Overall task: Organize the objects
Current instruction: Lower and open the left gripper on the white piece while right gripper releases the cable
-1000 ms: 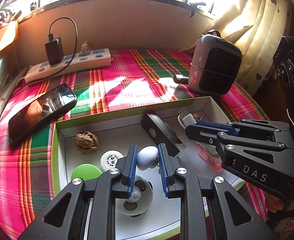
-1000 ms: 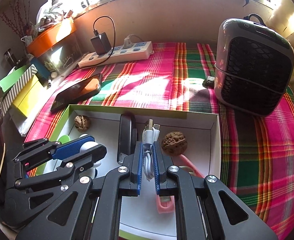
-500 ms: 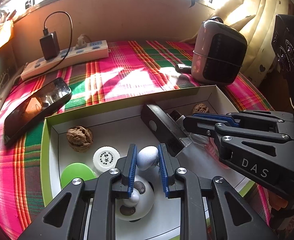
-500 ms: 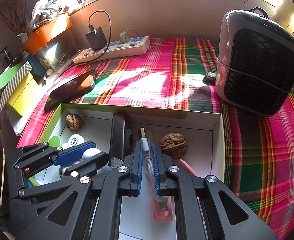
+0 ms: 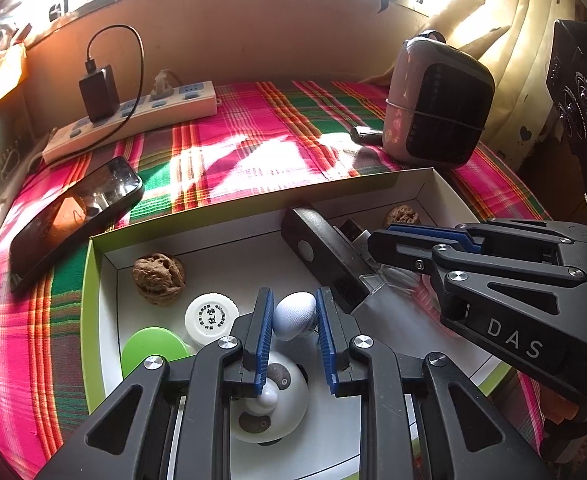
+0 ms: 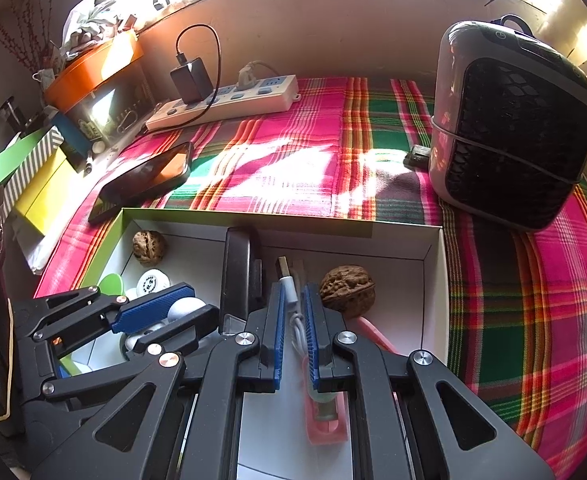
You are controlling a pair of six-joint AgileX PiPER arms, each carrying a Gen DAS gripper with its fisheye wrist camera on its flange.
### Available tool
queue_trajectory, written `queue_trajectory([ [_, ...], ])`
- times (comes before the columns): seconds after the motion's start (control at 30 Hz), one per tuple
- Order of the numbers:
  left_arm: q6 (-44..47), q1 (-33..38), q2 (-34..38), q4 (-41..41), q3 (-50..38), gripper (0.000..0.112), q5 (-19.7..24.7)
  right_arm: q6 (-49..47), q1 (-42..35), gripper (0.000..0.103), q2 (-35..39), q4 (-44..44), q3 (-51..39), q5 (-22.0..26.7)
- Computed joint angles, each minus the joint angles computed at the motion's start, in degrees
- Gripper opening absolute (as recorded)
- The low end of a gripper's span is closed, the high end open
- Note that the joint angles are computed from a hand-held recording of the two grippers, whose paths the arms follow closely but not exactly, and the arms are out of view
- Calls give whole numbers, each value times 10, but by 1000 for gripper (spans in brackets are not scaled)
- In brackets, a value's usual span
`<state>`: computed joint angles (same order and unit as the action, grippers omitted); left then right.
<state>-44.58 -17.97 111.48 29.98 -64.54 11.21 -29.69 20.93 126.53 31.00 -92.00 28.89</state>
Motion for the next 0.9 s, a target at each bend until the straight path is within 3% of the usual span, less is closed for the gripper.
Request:
queue_trajectory([
  [0.3, -11, -3, 2, 13, -4, 21, 8, -10, -2, 10, -7, 14, 11, -4],
  [0.57, -23, -6, -2, 16, 2, 32, 8, -21, -3, 11, -21, 26, 30, -12],
  [0.9, -131, -23, -30, 106, 33, 34, 8, -66, -2, 25, -60, 76, 92, -43],
])
